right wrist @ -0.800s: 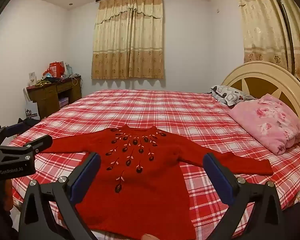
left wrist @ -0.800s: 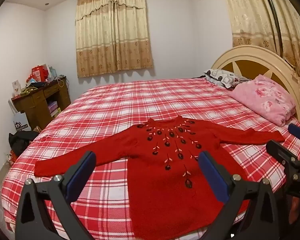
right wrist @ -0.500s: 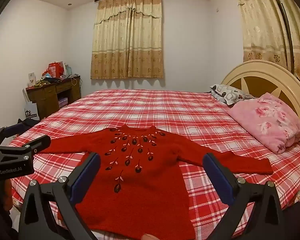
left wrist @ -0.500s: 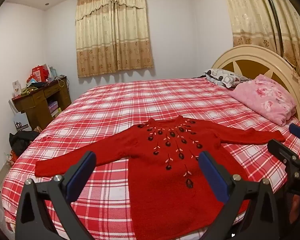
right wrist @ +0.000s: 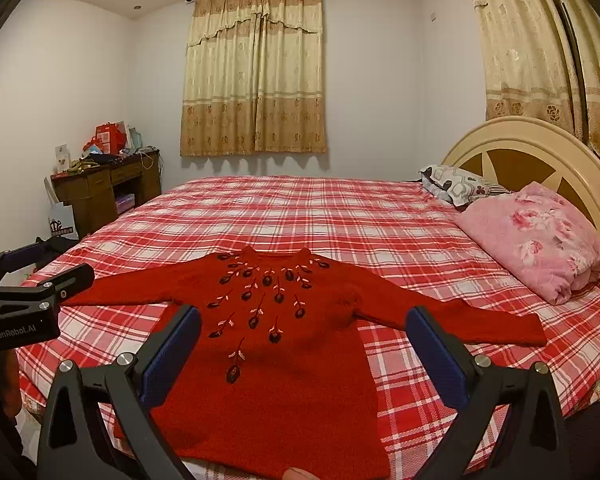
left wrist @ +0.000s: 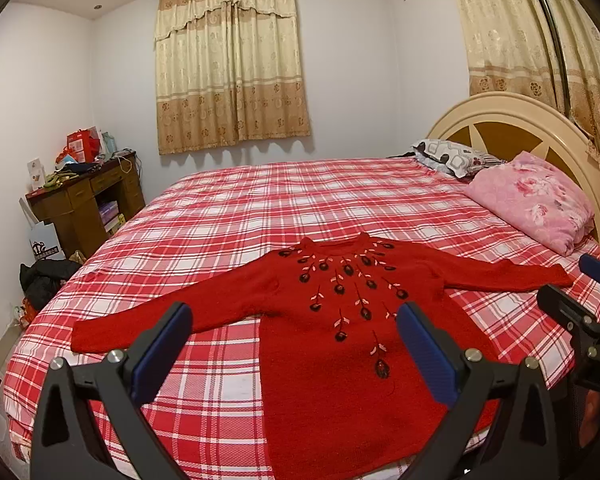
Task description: Fold small clothes
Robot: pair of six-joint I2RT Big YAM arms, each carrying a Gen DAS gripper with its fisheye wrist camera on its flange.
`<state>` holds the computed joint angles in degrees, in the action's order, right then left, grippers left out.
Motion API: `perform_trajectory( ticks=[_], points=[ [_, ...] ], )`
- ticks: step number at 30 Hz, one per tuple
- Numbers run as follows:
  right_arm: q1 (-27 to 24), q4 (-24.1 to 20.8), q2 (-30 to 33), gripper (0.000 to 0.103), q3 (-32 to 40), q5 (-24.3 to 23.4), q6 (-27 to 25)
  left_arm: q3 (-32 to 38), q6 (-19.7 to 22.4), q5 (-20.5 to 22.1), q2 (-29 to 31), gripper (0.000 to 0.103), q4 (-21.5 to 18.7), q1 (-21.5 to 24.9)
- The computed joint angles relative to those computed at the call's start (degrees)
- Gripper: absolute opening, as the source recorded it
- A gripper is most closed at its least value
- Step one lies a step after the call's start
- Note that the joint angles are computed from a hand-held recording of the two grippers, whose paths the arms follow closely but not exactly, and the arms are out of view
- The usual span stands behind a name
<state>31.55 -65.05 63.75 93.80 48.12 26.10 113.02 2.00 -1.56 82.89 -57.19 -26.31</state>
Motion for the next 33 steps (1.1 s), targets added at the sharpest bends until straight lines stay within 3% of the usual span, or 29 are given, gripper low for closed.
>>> perform_trajectory(
  ticks=[33],
  points=[
    [-0.48,0.53,-0.27,0.102,-1.14,-1.31,0.24,0.56,-0.5,-0.71,0.68,0.103,-1.25,-0.56]
  ],
)
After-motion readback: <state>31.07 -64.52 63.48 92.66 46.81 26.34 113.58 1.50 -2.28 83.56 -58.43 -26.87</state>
